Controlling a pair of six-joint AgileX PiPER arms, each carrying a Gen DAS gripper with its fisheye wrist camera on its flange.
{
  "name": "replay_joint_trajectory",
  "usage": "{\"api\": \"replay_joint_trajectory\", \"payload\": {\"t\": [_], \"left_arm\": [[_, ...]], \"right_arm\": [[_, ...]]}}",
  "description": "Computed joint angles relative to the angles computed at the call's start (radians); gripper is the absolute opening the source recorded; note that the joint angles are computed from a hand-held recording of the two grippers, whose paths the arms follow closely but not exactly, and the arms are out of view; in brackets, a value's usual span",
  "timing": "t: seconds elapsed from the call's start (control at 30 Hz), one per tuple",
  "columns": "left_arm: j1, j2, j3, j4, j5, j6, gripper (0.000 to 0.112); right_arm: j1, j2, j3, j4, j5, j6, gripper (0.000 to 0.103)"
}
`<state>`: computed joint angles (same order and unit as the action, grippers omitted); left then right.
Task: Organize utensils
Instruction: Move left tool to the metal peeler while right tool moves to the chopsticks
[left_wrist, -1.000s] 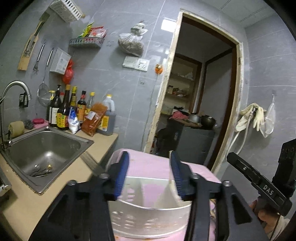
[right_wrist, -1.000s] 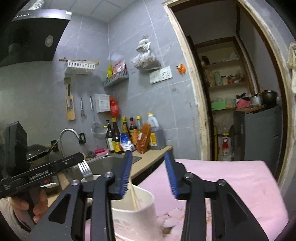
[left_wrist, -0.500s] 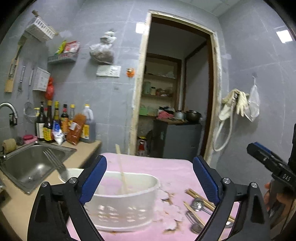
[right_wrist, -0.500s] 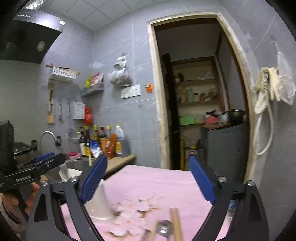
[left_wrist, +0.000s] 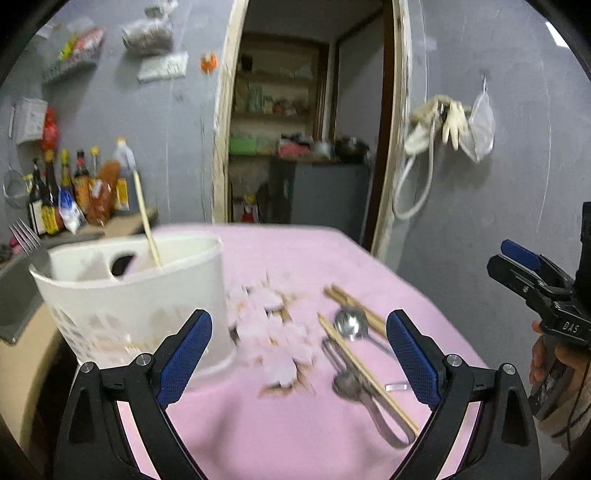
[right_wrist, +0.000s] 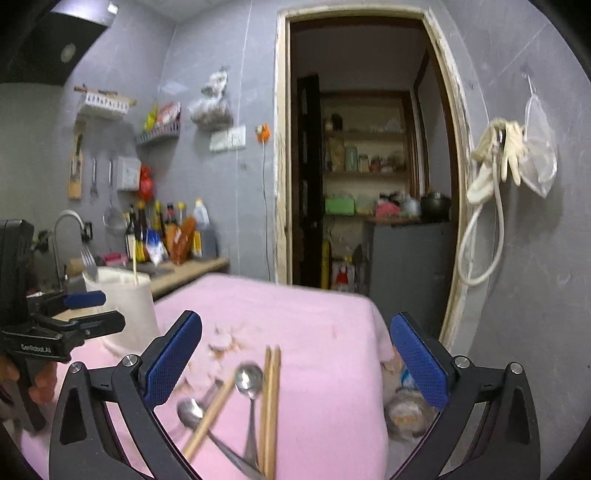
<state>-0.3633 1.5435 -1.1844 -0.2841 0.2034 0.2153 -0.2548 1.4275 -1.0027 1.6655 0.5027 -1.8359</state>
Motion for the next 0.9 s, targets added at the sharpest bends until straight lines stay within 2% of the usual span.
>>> {"api": "replay_joint_trajectory", "payload": {"t": [0.13,0.2,0.3,0.37,0.57,0.63,0.77,0.9], "left_arm": [[-0.004,0.058,-0.055,0.032,0.087,-0.036,0.093],[0.0,0.091,-0.09,0.019,0.132,-0.028,0.092],[0.01,0.142,-0.157,-0.019,0.216,-0.003,0.091],[0.018,0.18,-0.213,-0.044,0.283,0.016,0.08],[0.031,0.324,-0.42,-0.071,0.482,0.015,0.054],[0.033,0.369,-0.485,-0.073,0.531,0.003,0.049],[0.038,0.441,-0.596,-0.047,0.61,-0.026,0.036],[0.059,0.507,-0.694,-0.089,0.689,-0.028,0.032]], "right_arm": [[-0.002,0.043,-0.029,-0.165,-0.016,0.153,0.102],[0.009,0.068,-0.054,-0.285,-0.032,0.265,0.099],[0.016,0.111,-0.094,-0.438,-0.017,0.412,0.088],[0.018,0.139,-0.121,-0.523,0.002,0.492,0.074],[0.04,0.232,-0.237,-0.793,0.083,0.737,0.055],[0.052,0.259,-0.275,-0.858,0.107,0.794,0.051],[0.088,0.303,-0.342,-0.988,0.131,0.9,0.037],[0.102,0.349,-0.405,-1.049,0.176,0.954,0.031]]}}
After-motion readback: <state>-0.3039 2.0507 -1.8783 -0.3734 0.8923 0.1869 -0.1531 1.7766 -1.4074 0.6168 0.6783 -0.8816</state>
